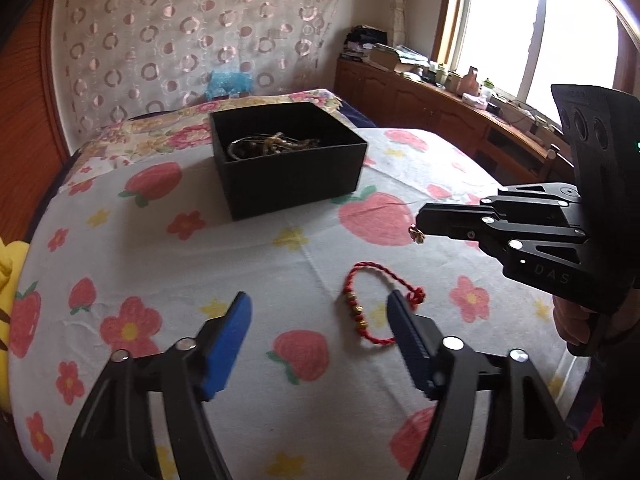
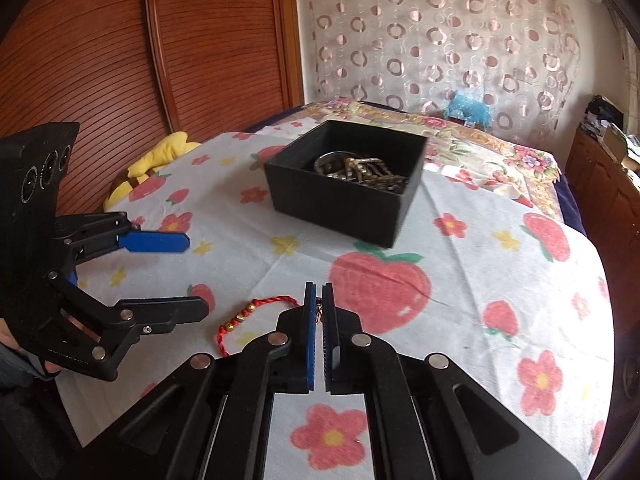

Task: Organize jewelry
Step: 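Grasp the red bead bracelet with the left tool while the right lifts its bracelet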

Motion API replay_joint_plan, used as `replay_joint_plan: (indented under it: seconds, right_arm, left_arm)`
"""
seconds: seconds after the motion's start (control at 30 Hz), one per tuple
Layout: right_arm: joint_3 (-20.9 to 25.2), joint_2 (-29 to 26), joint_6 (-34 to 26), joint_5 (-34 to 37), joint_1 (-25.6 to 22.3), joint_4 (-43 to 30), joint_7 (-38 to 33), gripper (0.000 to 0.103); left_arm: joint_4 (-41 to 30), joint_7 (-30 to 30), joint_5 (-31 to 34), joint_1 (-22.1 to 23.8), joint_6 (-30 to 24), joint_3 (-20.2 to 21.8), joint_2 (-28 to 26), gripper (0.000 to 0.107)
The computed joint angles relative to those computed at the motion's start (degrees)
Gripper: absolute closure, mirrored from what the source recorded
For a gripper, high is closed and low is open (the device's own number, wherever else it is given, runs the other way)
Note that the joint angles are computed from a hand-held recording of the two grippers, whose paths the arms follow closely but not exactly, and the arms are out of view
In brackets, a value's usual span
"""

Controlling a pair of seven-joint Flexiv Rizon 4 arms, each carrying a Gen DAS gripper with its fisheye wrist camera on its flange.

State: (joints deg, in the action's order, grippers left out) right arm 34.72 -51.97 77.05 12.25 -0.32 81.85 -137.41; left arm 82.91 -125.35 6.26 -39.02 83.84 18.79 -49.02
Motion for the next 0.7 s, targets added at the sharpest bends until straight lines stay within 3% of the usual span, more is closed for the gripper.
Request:
replay_joint_plan:
  seconds: [0.2, 0.57, 0.7]
  right_arm:
    - [-0.11, -0.01, -0.14, 0.64, -0.84, -0.28, 0.28, 0.099]
    - [-0.33, 0.04, -0.69, 1.40, -1.13, -0.39, -0.05, 0.099]
    - [-0.54, 0.03, -0.75, 1.54, -0.91, -0.52, -0.12, 0.099]
  left_arm:
    - [-4.42, 3.50, -0.17, 1.83, -3.53, -3.66, -1.93, 0.076]
    - [-9.55, 1.51, 2.57, 2.09, -10.10, -4.24, -4.16, 0.087]
    - [-8.73, 0.73, 3.66, 3.24, -9.03, -5.44, -3.66, 0.100]
